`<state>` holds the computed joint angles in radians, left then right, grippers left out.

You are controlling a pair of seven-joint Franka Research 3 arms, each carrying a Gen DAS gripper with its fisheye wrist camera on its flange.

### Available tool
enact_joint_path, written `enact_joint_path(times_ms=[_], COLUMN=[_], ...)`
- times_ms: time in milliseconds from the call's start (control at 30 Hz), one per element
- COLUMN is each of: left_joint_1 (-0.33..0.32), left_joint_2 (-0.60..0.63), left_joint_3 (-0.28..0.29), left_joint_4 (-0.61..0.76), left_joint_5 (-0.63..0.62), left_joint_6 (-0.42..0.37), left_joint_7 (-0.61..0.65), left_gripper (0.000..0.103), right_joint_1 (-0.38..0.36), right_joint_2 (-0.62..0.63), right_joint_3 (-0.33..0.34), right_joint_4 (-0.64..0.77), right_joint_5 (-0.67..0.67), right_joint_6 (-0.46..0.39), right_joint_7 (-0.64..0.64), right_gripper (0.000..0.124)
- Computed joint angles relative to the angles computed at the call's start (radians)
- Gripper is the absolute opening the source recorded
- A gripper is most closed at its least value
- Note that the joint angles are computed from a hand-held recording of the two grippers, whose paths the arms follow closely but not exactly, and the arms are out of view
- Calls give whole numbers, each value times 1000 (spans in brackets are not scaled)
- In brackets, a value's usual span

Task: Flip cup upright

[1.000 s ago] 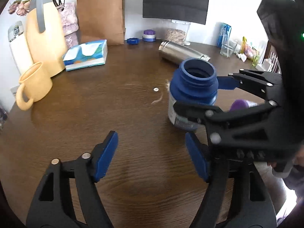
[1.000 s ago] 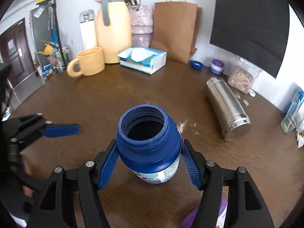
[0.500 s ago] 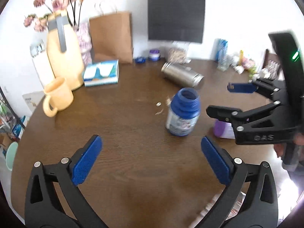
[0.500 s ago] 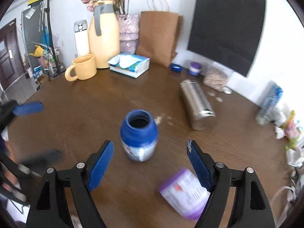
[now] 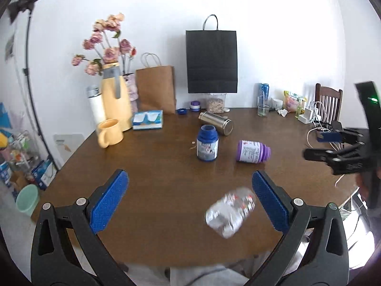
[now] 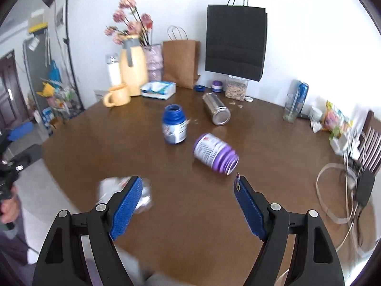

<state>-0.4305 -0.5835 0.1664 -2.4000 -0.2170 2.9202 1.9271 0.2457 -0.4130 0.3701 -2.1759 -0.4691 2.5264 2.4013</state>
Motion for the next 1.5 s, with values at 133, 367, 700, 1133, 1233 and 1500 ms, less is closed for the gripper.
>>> enact_joint_path(times_ms=[133,367,700,1133,1233,1500], left_joint_1=[53,0,12,14,26,35], left_joint_2=[-154,-271,-256,-247,-248,-241], left_joint_3=[-36,10,-7,-4,-10,-8], left_joint_4=[-109,-243,-238,-229,-233,-226], left_joint_5=[29,101,132,136,143,142], left_joint_6=[-17,34,-6,-23,-18,-21], left_joint_7=[-34,-65,-127,-141,-139,-153], left_gripper=[103,103,103,103,103,103], right_joint_1=[28,-15,-47,-157,-130,-141], right_joint_2=[-159,-248,-381,-658,-666,-703], right_joint_3=[57,207,203,203,166,161], right_joint_4=[-138,-207,-279,-333,-377,-416], right_joint_5=[41,60,65,143,186,292], right_joint_6=[45,13,36,8,117,198], right_joint_7=[107,207,250,199,175,103], right_gripper=[84,86,86,86,86,87])
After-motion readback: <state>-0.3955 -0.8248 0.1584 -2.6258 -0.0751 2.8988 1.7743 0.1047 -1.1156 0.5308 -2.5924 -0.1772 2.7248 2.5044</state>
